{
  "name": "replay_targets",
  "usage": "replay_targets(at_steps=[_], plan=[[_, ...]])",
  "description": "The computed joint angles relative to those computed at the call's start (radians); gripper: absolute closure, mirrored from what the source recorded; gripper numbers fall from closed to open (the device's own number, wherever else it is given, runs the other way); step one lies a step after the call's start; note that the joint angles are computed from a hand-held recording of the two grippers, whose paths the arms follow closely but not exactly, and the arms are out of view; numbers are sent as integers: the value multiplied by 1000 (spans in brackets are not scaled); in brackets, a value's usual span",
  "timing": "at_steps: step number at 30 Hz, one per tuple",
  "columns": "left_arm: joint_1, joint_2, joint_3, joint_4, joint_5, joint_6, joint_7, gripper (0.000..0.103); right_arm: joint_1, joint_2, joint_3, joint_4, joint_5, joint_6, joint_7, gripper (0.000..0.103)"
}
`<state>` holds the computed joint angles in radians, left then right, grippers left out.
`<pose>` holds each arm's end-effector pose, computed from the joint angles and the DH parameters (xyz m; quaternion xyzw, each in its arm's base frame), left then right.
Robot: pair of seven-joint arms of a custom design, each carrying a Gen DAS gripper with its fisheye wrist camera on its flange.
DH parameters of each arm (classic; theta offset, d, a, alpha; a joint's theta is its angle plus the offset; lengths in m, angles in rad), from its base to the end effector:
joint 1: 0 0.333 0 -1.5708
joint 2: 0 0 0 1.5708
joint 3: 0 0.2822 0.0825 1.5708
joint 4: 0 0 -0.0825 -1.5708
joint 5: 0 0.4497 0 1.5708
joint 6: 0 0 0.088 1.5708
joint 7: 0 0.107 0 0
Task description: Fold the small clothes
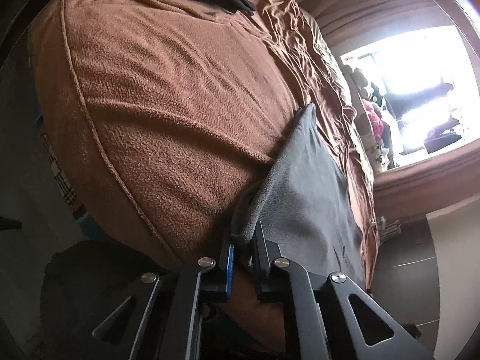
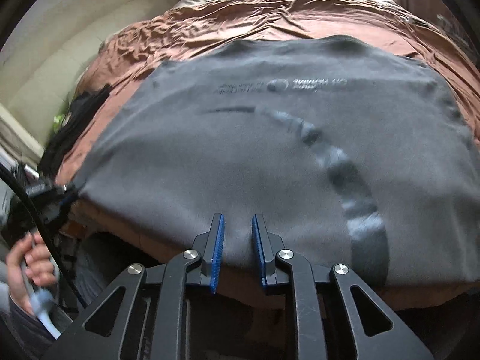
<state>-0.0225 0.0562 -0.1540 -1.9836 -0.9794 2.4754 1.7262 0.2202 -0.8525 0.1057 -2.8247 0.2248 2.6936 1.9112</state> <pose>0.6513 -0.1127 0.4198 0.7428 -0.5266 0.3927 0.1299 0.4063 0.1238 0.4571 -0.5966 0.7198 -0.1204 0.3339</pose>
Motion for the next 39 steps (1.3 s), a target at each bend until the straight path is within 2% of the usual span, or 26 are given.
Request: replay_targets(at_steps=[7,15,18,22,31,39], plan=[[3,-8,5,5,-20,-28,7,94,-48,105,-8,116,-18,-39,18,87],[5,4,4,19,-4,-44,-26,94,-51,294,-46,274,1,-43,-22,87],[7,11,3,24,1,-47,-44,94,-84,371,-27,340,-41,-63,-6,87],[15,21,2,27,-14,-58,-56,94,-96,477,-26,430,-71,-87,21,87],[11,21,-7,20,9,-26,-153,94,-93,656,-56,601,-114,-82,29,87],[4,9,-6,5,24,-11,-169,94,-91,771,-82,721,-126,-79,15,87]])
